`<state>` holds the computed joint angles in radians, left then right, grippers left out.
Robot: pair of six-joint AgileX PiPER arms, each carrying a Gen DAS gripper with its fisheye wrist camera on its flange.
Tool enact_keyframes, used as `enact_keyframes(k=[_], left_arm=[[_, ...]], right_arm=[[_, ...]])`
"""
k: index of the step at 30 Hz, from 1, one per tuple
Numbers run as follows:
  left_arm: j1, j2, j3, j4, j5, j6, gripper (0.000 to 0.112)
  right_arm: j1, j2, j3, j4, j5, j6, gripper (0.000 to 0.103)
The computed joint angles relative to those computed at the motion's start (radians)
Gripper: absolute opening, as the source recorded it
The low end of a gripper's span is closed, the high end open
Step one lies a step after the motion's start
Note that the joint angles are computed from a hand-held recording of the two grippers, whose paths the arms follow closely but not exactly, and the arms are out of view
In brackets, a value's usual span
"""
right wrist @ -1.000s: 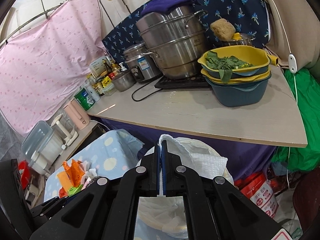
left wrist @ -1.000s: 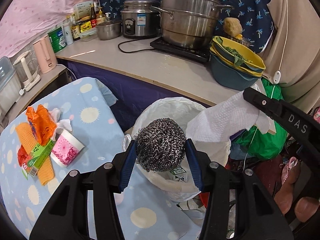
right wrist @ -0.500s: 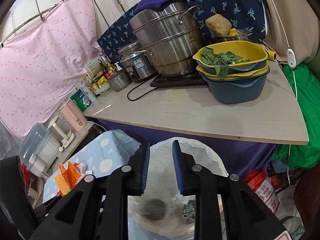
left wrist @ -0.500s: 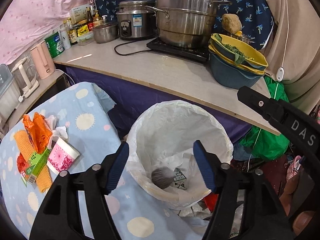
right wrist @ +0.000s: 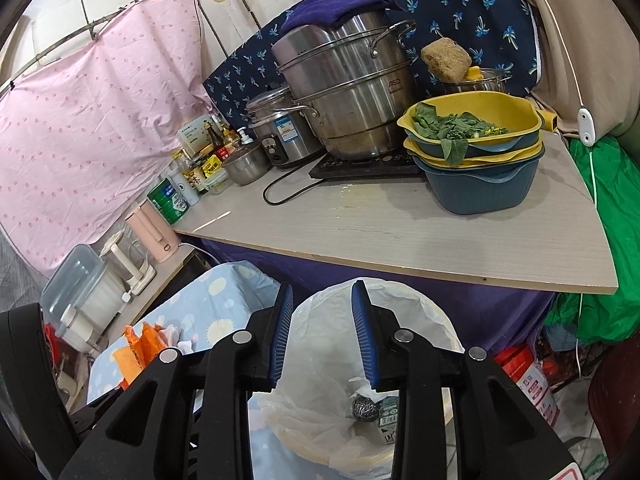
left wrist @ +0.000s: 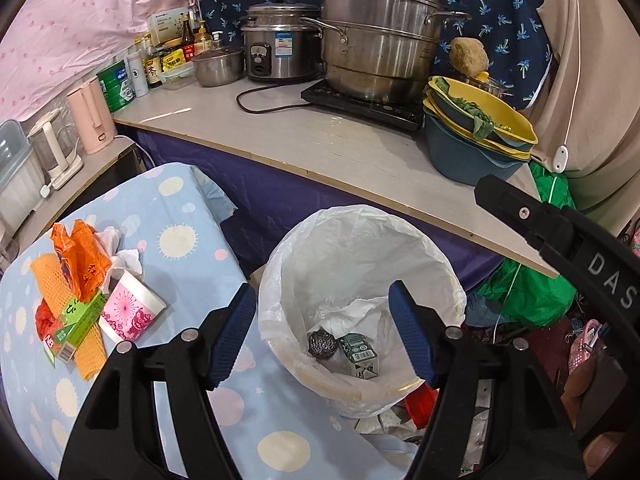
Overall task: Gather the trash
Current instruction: 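Move both open grippers back toward the remaining trash on the table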
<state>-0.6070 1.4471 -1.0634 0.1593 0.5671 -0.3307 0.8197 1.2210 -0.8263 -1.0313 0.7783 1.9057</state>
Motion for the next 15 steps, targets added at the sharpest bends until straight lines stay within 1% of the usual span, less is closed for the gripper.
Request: enact_keyframes(k=[6,12,13,15], left_arm=[[0.042,-0.029,0.025,-0.036,0.0,0.033,0.065],[0.126,-0.068,0.064,-0.092,-0.003,0.098,0.065],[0.139,-0.072,0.068,-0.098,-0.003,0.105,0.065],[0.177,-0.087,0.086,-0.124,-0.006,0.139,0.066]], right_arm=[[0.036,0.028,-0.035,-0.003,0.022,0.001,0.03],[0.063,0.073,-0.076,0.0,0.023,-0.002,0.031],[0.068,0.083,-0.084,-0.001,0.022,0.0,0.032],[0.083,0.106,-0.098,-0.007,0.025,0.011,0.037]])
